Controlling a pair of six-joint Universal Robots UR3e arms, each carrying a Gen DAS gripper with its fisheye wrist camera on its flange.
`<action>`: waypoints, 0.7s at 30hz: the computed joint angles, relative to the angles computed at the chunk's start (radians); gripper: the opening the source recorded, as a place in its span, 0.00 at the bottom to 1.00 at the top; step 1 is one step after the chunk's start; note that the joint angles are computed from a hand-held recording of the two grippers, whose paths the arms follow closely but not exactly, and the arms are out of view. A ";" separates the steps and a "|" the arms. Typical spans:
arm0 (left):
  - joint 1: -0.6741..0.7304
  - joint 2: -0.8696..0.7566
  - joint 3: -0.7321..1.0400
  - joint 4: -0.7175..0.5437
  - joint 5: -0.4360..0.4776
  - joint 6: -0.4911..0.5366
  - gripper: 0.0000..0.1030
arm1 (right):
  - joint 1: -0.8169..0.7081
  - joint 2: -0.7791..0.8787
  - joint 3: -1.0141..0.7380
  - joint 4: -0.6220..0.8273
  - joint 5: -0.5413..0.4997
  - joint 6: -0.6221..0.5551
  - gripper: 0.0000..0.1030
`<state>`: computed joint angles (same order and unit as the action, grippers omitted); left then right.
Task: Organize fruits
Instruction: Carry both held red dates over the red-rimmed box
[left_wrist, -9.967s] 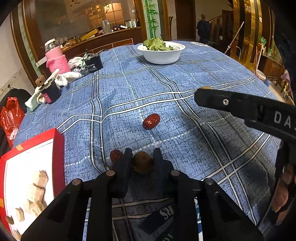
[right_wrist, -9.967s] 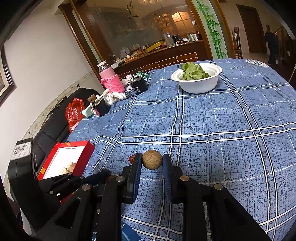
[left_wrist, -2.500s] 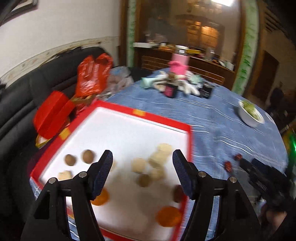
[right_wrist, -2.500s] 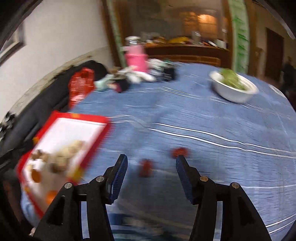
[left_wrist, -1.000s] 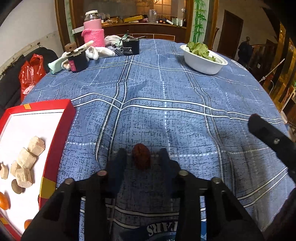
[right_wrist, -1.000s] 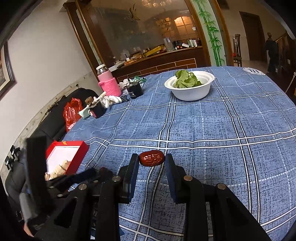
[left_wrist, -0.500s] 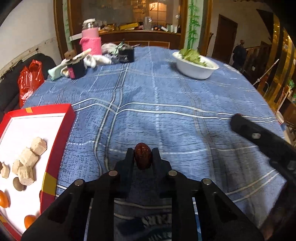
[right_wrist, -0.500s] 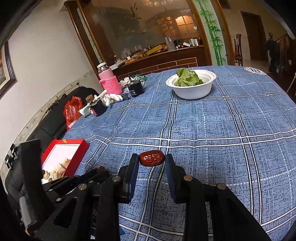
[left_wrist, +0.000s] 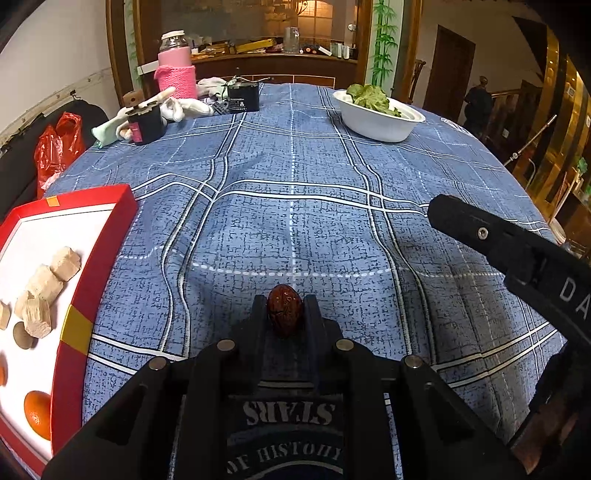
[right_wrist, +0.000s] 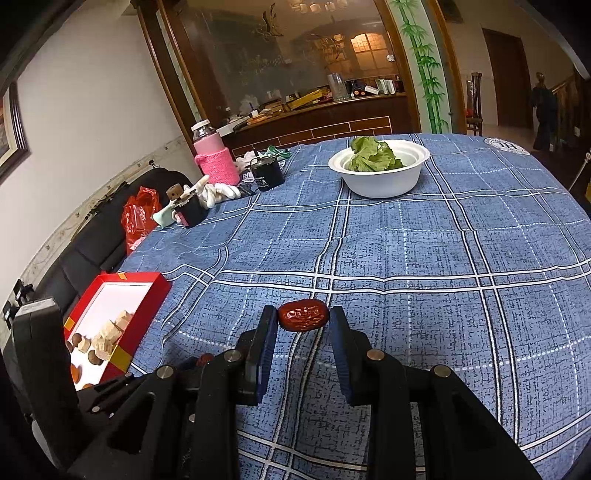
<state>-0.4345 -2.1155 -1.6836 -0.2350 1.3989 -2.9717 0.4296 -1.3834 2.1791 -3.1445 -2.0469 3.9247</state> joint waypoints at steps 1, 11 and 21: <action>-0.002 0.001 -0.003 0.007 0.005 -0.001 0.16 | 0.002 0.003 -0.005 0.005 -0.003 -0.001 0.29; -0.002 0.006 -0.022 0.044 0.023 -0.016 0.16 | 0.011 0.014 -0.022 0.031 -0.014 -0.002 0.29; -0.005 0.014 -0.046 0.087 0.037 -0.025 0.16 | 0.022 0.026 -0.042 0.058 -0.033 -0.003 0.29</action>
